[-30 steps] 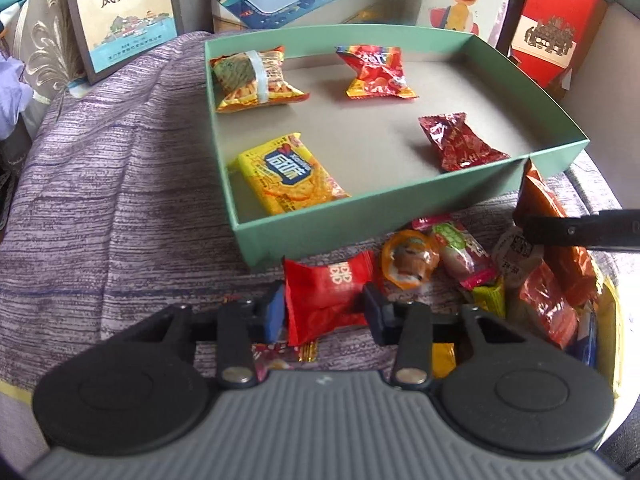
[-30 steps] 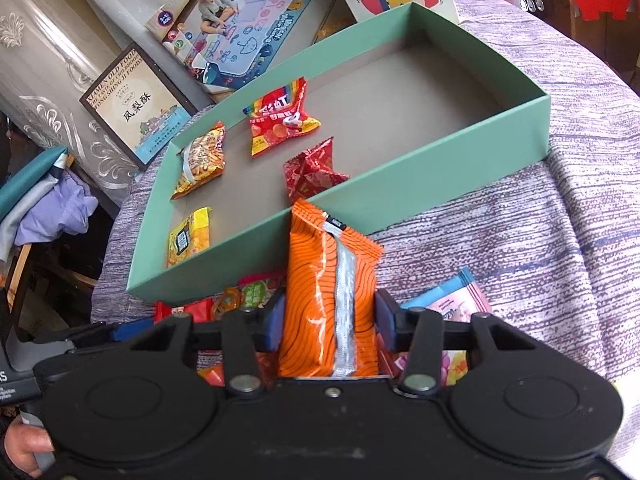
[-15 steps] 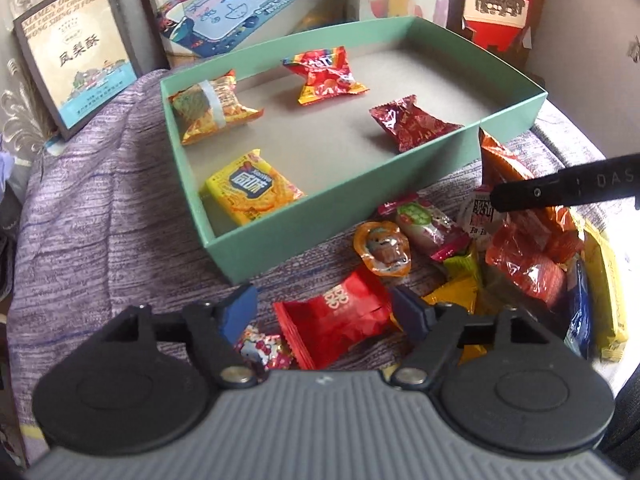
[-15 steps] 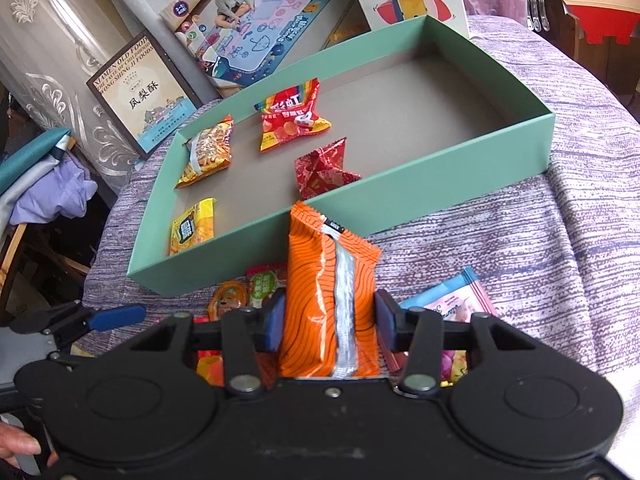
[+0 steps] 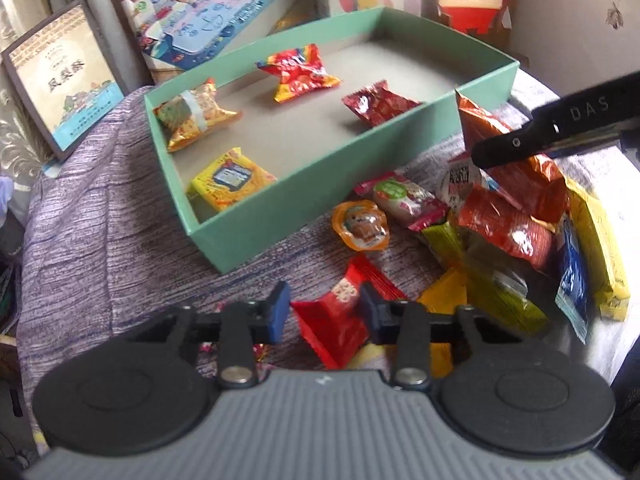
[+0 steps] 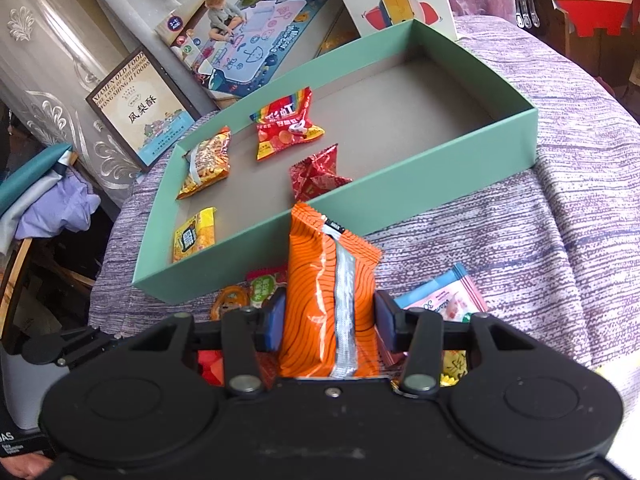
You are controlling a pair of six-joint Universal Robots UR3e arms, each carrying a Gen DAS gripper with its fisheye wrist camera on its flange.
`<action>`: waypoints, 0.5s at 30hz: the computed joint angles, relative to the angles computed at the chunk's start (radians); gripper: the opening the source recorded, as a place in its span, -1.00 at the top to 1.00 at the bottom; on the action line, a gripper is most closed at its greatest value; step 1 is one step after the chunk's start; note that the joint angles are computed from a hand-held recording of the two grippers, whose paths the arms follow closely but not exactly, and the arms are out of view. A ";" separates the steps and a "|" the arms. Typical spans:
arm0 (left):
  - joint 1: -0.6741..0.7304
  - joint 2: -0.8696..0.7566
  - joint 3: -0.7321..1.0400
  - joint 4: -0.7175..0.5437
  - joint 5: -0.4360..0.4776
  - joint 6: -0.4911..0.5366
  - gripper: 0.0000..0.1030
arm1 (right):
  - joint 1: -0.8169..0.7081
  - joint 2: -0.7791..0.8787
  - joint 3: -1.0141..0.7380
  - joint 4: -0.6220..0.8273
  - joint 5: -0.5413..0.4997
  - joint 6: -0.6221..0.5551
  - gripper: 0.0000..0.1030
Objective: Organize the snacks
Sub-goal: 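Grasp the red square candy packet with left tool while right holds the orange bag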
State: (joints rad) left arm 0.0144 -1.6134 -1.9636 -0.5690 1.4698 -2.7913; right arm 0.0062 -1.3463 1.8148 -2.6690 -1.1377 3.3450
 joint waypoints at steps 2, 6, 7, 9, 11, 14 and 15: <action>0.040 0.022 0.024 -0.064 -0.043 -0.034 0.99 | -0.003 -0.013 0.005 -0.001 0.004 -0.003 0.13; 0.044 0.031 0.023 -0.112 -0.044 -0.003 0.95 | -0.002 -0.026 0.006 0.006 0.007 -0.014 0.13; 0.042 0.037 0.013 -0.118 -0.046 0.009 0.81 | -0.002 -0.030 0.010 0.007 0.007 -0.015 0.13; 0.037 0.060 -0.026 -0.094 -0.051 0.046 0.46 | -0.002 -0.039 0.020 0.013 0.007 -0.019 0.13; 0.016 0.073 -0.062 -0.039 -0.023 0.088 0.01 | -0.006 -0.044 0.025 0.021 0.009 -0.022 0.13; -0.013 0.052 -0.060 0.005 0.004 0.165 -0.11 | -0.015 -0.047 0.031 0.027 0.016 -0.016 0.13; -0.021 0.032 -0.044 0.005 0.006 0.195 -0.15 | -0.016 -0.048 0.033 0.027 0.019 -0.013 0.13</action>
